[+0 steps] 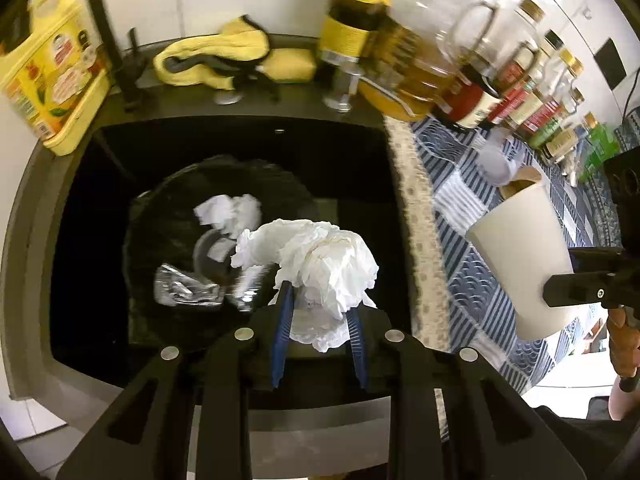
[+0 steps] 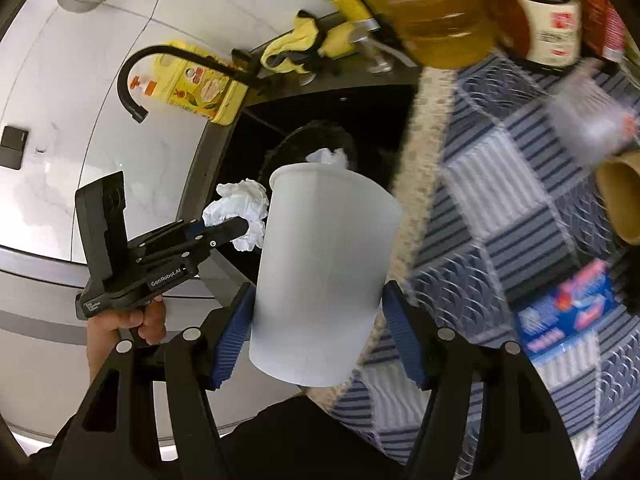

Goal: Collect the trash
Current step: 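Lift the paper cup and tissue with both tools toward the trash bin, then open both tools over the trash bin to drop the tissue and paper cup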

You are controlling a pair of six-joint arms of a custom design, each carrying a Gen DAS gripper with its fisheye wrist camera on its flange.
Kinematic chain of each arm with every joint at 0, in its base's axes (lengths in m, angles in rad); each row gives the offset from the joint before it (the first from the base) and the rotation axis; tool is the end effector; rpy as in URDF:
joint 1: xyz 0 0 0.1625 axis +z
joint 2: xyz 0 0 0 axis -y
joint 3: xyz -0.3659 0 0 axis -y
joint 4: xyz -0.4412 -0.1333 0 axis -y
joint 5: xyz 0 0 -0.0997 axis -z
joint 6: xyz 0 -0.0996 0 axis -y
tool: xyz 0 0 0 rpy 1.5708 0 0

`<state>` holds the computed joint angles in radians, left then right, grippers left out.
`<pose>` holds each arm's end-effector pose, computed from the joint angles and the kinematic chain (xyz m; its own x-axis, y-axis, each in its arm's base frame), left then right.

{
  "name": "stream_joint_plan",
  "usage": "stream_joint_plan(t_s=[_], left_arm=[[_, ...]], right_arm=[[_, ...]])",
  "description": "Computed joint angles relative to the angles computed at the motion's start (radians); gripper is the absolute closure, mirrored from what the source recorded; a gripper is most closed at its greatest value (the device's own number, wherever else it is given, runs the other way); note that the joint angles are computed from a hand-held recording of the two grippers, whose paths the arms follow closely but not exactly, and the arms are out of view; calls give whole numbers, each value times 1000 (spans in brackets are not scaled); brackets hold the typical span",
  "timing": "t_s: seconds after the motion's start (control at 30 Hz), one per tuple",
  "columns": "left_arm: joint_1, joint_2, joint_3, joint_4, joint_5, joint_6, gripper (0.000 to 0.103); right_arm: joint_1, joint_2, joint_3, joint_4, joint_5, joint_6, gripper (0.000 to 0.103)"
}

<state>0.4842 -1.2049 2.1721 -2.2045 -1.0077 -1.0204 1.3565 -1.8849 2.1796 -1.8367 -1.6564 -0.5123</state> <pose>-0.3097 -0.3736 0.0287 -0.8378 0.0591 -0.5428 0.2337 0.9373 -0.2587 0.0356 -0.4232 0.2803 -0.9532 -0.2962 0.0604 -0.2922 0.9540 0.0670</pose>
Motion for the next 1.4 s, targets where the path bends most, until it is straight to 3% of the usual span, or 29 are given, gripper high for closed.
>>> stream_joint_plan(t_s=[0.4, 0.83, 1.0, 1.07, 1.13, 1.4], left_arm=[[113, -207, 115, 20, -12, 122, 78], [232, -289, 157, -41, -25, 212, 75], [241, -297, 168, -64, -47, 232, 74], [248, -298, 167, -49, -49, 218, 69], [253, -305, 167, -34, -49, 190, 54], [242, -312, 166, -7, -40, 176, 53]], right_arm=[[143, 231, 13, -208, -10, 182, 38], [272, 485, -102, -330, -117, 261, 38], [285, 534, -126, -347, -135, 258, 37], [285, 547, -131, -351, -140, 266, 37], [293, 557, -131, -375, -165, 259, 37], [311, 531, -104, -426, -200, 228, 37]])
